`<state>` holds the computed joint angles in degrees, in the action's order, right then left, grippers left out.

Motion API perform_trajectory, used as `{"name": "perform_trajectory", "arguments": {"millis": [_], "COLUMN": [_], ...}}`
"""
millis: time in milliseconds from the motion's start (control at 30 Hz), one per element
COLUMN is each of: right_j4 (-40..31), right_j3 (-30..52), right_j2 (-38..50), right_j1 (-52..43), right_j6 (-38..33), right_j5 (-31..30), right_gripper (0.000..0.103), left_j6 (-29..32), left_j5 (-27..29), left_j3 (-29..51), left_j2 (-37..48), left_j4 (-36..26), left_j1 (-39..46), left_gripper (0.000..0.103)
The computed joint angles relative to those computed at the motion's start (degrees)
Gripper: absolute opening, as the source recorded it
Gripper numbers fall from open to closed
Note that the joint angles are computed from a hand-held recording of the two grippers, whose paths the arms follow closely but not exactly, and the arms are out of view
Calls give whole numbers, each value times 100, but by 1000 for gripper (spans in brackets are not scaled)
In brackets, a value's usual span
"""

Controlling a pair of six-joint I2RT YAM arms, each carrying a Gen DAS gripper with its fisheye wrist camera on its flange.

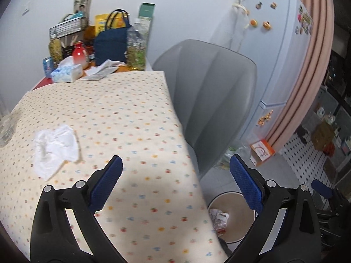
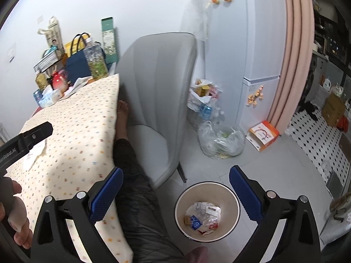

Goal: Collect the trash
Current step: 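Return both tools to the table above the crumpled white tissues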

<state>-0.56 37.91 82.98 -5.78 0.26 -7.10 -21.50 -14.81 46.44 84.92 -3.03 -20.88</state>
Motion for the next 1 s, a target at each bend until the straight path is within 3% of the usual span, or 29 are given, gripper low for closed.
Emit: {"name": "perform_trajectory", "arguments": {"millis": [400, 1000], "right_j4": [-265, -325], "right_j3": [194, 838], "right_j2": [-285, 235], "right_j1": [1291, 2864], "right_j6": [348, 781], "right_j5": [573, 1098], "right_gripper": [95, 95], "left_j6": [202, 749], "left_j5": [429, 1326], "left_j3": [-794, -1389], "left_j2": [-1074, -1732], "left_j4": [-6, 20], "left_j1": [1072, 3060], "left_gripper": [97, 97]}}
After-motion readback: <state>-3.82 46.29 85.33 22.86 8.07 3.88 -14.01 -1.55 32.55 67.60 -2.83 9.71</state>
